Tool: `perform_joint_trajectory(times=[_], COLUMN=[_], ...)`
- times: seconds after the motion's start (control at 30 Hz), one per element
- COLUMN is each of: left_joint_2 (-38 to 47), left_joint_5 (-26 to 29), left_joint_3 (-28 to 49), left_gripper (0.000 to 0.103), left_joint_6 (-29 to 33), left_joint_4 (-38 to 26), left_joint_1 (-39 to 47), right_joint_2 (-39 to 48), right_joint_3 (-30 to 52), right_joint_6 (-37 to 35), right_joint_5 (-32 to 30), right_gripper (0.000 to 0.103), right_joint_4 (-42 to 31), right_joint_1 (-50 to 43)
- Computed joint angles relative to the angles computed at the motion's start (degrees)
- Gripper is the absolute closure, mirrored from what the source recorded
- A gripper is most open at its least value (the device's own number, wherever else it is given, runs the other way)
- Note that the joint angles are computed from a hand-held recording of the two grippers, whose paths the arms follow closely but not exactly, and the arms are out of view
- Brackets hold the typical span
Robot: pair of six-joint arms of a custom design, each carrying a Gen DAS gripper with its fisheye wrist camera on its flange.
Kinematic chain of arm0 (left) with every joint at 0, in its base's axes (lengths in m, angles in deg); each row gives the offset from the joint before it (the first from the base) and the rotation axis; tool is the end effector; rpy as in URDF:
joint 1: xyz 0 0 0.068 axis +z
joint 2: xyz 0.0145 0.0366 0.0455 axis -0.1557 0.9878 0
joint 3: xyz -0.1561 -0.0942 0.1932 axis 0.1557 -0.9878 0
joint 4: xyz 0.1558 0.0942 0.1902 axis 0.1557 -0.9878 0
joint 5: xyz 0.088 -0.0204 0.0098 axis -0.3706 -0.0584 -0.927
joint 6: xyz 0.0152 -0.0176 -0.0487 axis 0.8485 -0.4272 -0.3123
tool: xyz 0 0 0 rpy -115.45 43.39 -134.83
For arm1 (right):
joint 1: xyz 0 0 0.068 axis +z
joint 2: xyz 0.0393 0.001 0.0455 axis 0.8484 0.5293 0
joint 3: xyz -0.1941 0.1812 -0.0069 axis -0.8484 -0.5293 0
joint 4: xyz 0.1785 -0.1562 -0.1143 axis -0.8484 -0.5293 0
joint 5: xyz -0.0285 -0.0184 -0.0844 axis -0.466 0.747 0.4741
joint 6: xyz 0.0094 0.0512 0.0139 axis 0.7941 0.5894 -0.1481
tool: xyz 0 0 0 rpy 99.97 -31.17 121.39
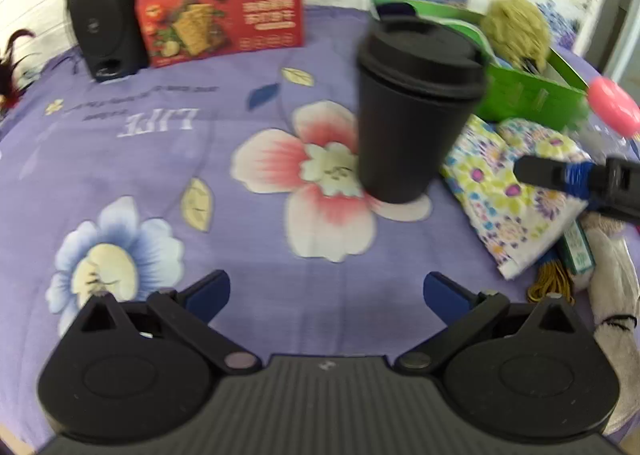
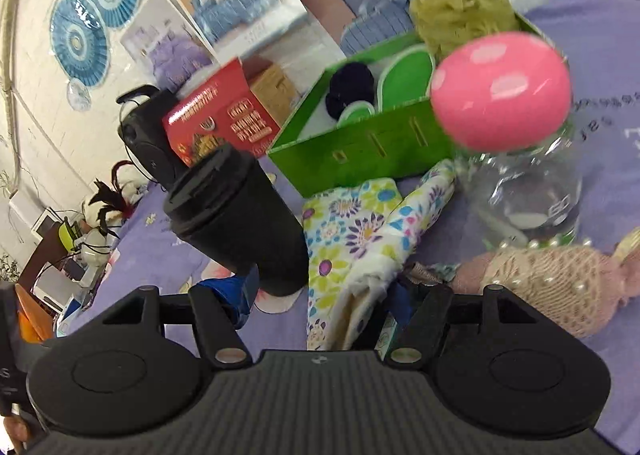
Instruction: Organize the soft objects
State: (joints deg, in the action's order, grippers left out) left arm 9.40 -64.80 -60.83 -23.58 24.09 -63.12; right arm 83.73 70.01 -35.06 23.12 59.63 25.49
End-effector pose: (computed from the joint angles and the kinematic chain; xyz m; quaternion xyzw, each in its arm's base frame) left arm 0.1086 -0.1187 0.1404 -0.0547 0.9456 0.0052 0.3205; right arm 0.1903 -0.0861 0.1138 -0.0702 0.8679 0.3277 0.3666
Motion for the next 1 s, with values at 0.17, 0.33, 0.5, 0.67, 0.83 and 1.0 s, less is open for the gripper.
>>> perform_joint_trajectory(times=[0.17,0.33,0.5,0.67,0.83,1.0], left_joint_2=[-5.8,-9.5,-10.9,-6.2,13.9,30.3], left_joint_5=[-1.7,-1.5,-0.5,3.6,5.9,5.8], left_joint_3=[-0.3,-1.0,-1.1,1.9,12.5,24.2], left_gripper=[0.0,0.0,0.0,0.0,0.0,0.0], left_joint_6=[-0.8,0.8,2.2,3.1,-3.7,-18.5], left_joint_4=[-6.0,-8.1,-8.5,-2.4,5.3,1.4], left_joint_1=[1.3,4.3,5.1,1.8,0.4,2.9], right_joint_2=[7.9,15.4,9.6,-4.9,1.9,16.0], right_joint_3=[5.4,10.6,8.2,6.9,10.1,16.0], right_joint_6=[-9.4,-34.5,-48.3,-55.5,-55.8,-60.1], right_joint_5=[-7.6,-8.2,-2.7,0.5,3.5,5.4], right_gripper=[0.05,0.05,0.05,0.05,0.05,0.05], right_joint_4=[-14.8,-42.3,-53.4,-50.7,-42.6,-44.8], right_joint_1=[-2.2,-4.0,-11.4,-31.7,-43.7,-49.4])
